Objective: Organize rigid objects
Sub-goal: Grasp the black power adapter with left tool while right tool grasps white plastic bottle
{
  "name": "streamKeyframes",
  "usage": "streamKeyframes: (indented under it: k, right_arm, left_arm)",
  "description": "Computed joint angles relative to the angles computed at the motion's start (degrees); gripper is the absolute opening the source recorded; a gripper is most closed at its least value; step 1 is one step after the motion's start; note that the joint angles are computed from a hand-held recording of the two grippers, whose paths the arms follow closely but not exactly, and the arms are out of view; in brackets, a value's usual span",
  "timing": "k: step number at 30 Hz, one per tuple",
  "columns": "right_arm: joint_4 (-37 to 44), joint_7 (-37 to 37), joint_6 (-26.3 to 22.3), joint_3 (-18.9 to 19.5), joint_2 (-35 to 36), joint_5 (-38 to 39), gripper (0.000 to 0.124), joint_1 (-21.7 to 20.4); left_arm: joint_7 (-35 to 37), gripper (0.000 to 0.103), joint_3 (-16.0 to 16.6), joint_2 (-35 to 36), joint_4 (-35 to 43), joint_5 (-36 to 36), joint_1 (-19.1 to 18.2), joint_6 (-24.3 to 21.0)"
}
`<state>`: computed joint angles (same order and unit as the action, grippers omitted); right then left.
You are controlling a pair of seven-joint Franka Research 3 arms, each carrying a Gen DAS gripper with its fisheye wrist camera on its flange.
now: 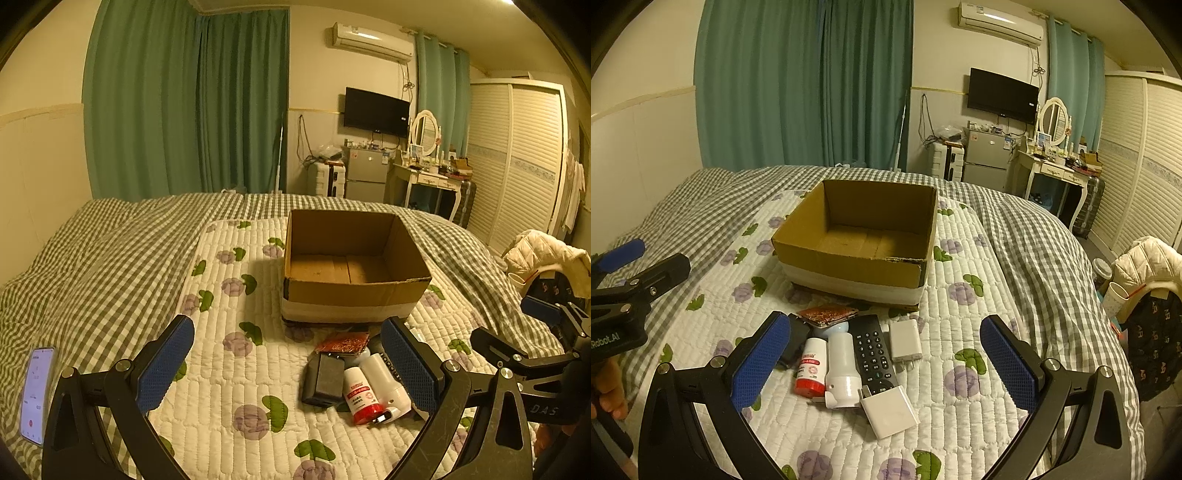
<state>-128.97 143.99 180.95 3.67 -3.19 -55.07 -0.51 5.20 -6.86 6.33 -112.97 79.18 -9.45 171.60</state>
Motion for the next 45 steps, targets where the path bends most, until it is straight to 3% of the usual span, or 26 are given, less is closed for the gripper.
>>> streamKeyframes:
  k: [6,11,16,21,23,25,27,29,30,35,39,40,43,45]
  right_arm:
    - [1.34,-7.52,-2.2,-1.48,3.36,9.6,0.103,2.87]
    - [2.92,-27.79,-3.91,0.24,8.23,33.08,0.103,3.87]
    - [5.5,-35.32,-4.68,2.04,12.45,47.26,0.103,2.97]
    - [7.99,-38.75,-7.47,-0.75,14.78,50.3,0.103,5.93]
    - [8.77,-39.56,-8.04,-2.37,15.47,50.81,0.103,7.55]
    - [9.53,-40.14,-8.32,-4.09,16.25,51.25,0.103,9.35]
    - [10.1,-40.84,-8.76,-5.63,16.87,51.87,0.103,11.16]
    - [10.55,-41.53,-9.37,-7.0,17.33,52.28,0.103,12.89]
    - [10.81,-41.78,-9.83,-7.64,17.64,52.06,0.103,13.72]
    - [11.19,-41.59,-11.57,-10.02,18.3,49.82,0.1,16.52]
    - [10.67,-42.46,-11.24,-9.35,17.59,50.68,0.097,16.37]
    - [10.53,-42.96,-11.19,-8.97,17.33,51.07,0.095,16.21]
    - [10.51,-45.19,-12.18,-7.61,16.75,52.23,0.087,15.95]
    - [10.93,-45.09,-13.95,-8.0,16.92,50.97,0.08,16.79]
  left_arm:
    - [8.2,0.103,0.19,4.09,0.8,-8.22,-0.39,-2.65]
    - [17.4,0.103,0.54,8.52,1.54,-17.31,-1.45,-3.03]
    - [27.48,0.103,0.41,14.13,4.27,-25.23,-3.2,-4.77]
    - [34.68,0.101,0.37,18.41,6.92,-32.73,-3.97,-4.12]
    - [36.91,0.094,1.46,19.86,8.51,-33.68,-5.52,-4.85]
    - [42.26,0.079,0.04,21.51,10.17,-37.34,-5.0,-6.13]
    - [44.77,0.07,0.42,22.29,10.99,-39.17,-5.68,-5.92]
    - [50.06,0.047,-1.79,23.13,11.39,-43.03,-3.82,-4.43]
    - [51.5,0.043,-1.69,23.15,11.61,-43.76,-4.16,-4.55]
    - [51.93,0.041,1.22,19.93,6.89,-45.01,-6.19,-0.86]
    - [50.83,0.04,0.73,15.95,1.31,-48.83,-4.06,2.66]
    - [51.62,0.04,0.44,14.97,0.18,-49.31,-3.49,3.34]
    - [48.83,0.039,5.13,12.91,-1.15,-45.54,-7.02,4.06]
    - [48.79,0.039,4.24,12.35,-1.53,-46.5,-5.62,4.42]
